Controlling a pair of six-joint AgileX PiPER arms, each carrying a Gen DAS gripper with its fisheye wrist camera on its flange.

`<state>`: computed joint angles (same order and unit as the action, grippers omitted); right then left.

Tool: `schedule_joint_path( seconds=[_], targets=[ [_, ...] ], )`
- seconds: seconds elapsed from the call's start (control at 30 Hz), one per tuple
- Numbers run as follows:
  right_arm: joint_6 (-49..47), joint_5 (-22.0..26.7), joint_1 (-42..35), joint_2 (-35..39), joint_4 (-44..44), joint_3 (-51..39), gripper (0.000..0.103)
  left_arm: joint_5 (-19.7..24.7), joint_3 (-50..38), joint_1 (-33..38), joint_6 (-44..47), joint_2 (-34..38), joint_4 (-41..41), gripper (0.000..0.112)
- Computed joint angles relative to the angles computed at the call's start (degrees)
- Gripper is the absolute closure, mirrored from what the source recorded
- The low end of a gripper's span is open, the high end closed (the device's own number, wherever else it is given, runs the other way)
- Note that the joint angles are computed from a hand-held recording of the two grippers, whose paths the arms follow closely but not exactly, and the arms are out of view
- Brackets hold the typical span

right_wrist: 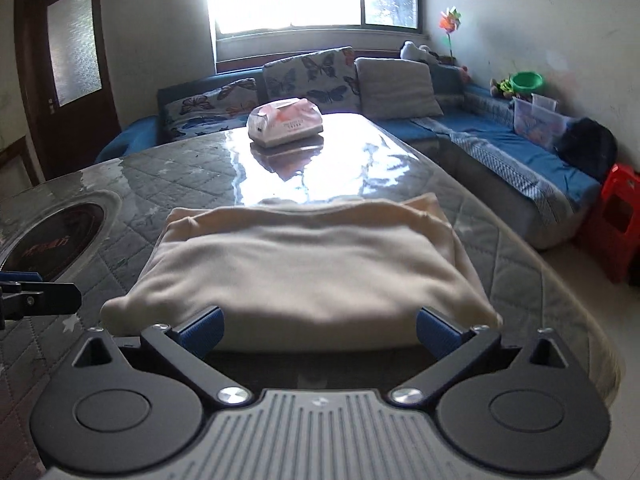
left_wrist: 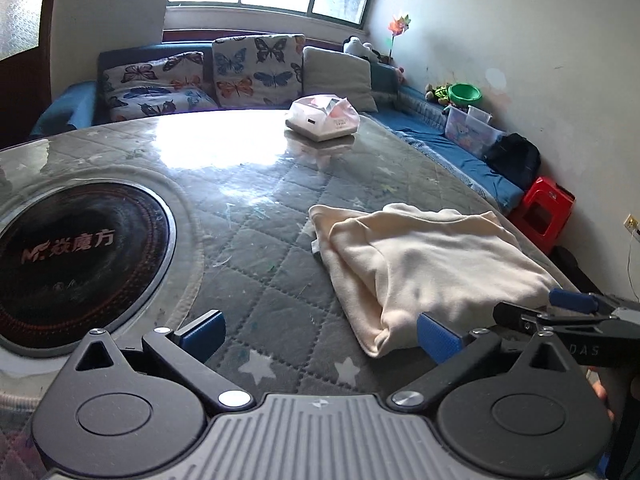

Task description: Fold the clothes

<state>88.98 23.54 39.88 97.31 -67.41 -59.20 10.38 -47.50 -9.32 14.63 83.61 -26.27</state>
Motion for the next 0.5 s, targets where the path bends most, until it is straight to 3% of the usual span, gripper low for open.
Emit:
schedule_joint_path(
  seconds=[0.5],
  targets=[
    [8.5,4.7,5.7,-1.8,-1.9,3.7,0.0,4.5,3.4,-4.5,-36.7,-3.5,34.8,0.009]
  ],
)
